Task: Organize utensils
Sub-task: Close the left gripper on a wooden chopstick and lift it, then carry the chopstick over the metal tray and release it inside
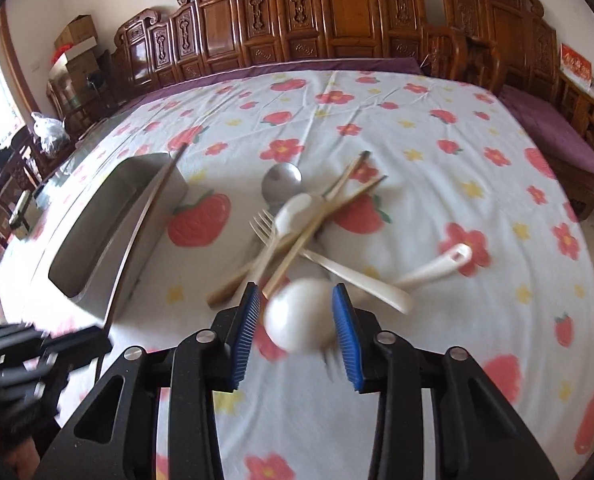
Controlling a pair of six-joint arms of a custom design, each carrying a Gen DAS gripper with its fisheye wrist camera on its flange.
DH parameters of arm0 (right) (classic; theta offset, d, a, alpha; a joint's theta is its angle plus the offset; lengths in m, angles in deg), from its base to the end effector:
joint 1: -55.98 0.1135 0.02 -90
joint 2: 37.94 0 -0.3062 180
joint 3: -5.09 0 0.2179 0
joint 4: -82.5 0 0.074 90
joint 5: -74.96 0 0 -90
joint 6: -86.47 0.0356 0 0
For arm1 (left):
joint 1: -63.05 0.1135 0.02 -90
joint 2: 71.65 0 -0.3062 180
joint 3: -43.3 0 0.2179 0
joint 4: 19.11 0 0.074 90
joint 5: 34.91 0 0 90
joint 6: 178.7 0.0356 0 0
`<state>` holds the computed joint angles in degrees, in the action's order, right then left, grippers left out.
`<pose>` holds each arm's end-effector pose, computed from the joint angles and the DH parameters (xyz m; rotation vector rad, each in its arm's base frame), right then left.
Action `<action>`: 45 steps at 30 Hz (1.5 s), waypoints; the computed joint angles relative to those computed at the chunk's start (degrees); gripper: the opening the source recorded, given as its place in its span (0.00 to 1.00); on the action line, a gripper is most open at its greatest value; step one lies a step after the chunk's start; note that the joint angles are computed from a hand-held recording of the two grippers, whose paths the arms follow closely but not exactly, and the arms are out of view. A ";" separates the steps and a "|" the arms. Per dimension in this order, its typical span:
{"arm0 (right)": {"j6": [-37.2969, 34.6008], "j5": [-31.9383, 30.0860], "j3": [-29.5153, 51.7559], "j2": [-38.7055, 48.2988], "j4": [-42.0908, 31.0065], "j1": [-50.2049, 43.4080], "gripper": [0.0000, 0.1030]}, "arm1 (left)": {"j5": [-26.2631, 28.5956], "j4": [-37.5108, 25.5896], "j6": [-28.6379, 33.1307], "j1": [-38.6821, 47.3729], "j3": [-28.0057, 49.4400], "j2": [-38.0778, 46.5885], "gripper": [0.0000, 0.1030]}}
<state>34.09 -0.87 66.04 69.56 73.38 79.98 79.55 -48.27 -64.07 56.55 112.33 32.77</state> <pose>0.2987 0.1235 0.1577 0.3921 2.4730 0.1288 0.3159 -0.0508 0.1878 0.8209 2.4725 -0.4644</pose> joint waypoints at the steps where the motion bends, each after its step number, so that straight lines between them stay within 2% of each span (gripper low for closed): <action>1: 0.14 -0.51 1.35 0.98 -0.66 -0.45 0.39 | 0.43 -0.42 0.65 0.64 0.14 -0.58 0.04; 7: 1.73 -5.58 8.98 7.29 -4.55 -4.02 0.34 | 2.80 -3.36 3.05 3.92 1.90 -1.83 0.04; 11: 3.25 -6.82 13.91 10.80 -9.82 -5.08 0.27 | 3.61 -4.56 4.07 5.43 3.09 -1.65 0.04; 19: 4.85 -6.65 18.67 14.04 -13.72 -5.21 0.26 | 4.25 -5.33 5.05 7.01 3.97 -1.02 0.04; 20: 5.13 -6.14 19.09 14.14 -14.35 -5.06 0.22 | 4.31 -5.40 5.13 7.16 4.02 -1.03 0.04; 29: 7.15 -6.67 18.67 13.99 -14.58 -6.21 0.19 | 4.57 -5.52 5.38 7.60 3.88 -1.08 0.04; 34: 7.06 -6.45 17.72 12.81 -14.49 -6.02 0.06 | 4.47 -5.24 5.33 7.86 4.00 -0.86 0.04; 45: 6.78 -3.28 12.51 4.81 -13.75 -3.32 0.06 | 4.28 -5.60 5.07 9.31 7.54 1.22 0.04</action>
<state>40.87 -4.16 78.55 74.37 59.62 76.66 83.84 -53.87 -59.00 65.86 119.88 33.99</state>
